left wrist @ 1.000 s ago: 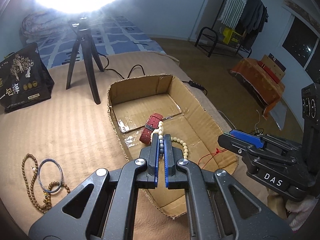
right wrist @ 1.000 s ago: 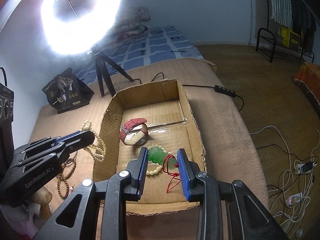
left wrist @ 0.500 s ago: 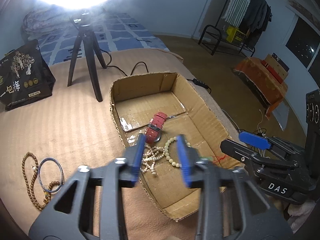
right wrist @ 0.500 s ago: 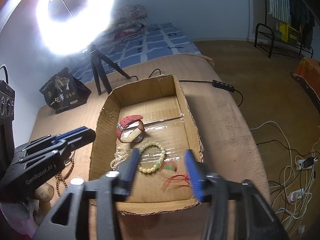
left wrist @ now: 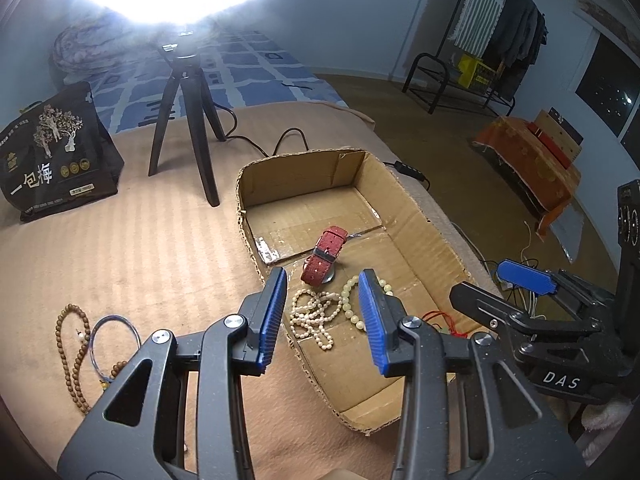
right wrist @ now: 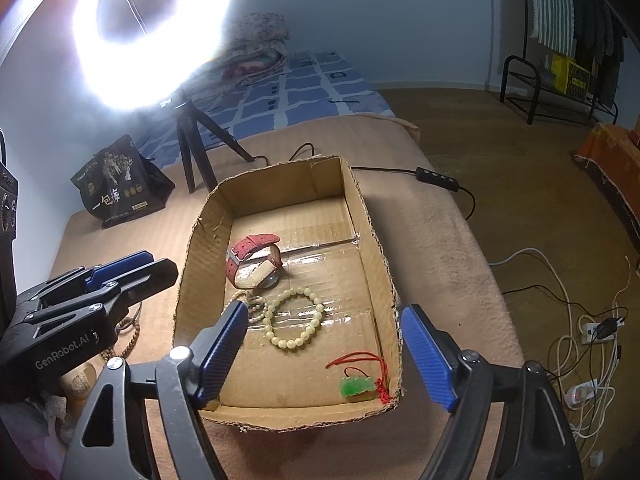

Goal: Organize jewelry
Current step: 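Open the left tool to drop the pearls while the right tool releases the pendant in the box, then move both open tools from the box to the prayer beads and blue bangle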

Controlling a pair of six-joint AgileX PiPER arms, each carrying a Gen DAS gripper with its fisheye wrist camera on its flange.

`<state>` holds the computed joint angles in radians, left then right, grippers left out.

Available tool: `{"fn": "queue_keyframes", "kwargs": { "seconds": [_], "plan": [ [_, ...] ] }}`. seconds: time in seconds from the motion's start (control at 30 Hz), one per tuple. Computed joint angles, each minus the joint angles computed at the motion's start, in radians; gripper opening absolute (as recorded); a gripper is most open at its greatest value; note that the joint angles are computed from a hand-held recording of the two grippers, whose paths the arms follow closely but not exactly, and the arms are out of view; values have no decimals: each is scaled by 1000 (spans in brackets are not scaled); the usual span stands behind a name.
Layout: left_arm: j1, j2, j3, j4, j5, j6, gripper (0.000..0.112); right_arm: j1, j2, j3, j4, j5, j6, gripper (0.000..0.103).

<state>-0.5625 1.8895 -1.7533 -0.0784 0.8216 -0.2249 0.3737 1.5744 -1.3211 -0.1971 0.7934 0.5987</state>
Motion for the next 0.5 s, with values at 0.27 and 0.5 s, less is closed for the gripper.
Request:
{"fn": "queue_keyframes", "kwargs": {
  "seconds": [0.27, 0.5],
  "plan": [
    [16, -59, 62, 13, -25, -7, 57, 25, -2, -19, -39, 28, 45, 89],
    [53, -119, 110, 16, -24, 4, 66, 64, 5, -48, -88, 65, 85, 96]
  ]
}}
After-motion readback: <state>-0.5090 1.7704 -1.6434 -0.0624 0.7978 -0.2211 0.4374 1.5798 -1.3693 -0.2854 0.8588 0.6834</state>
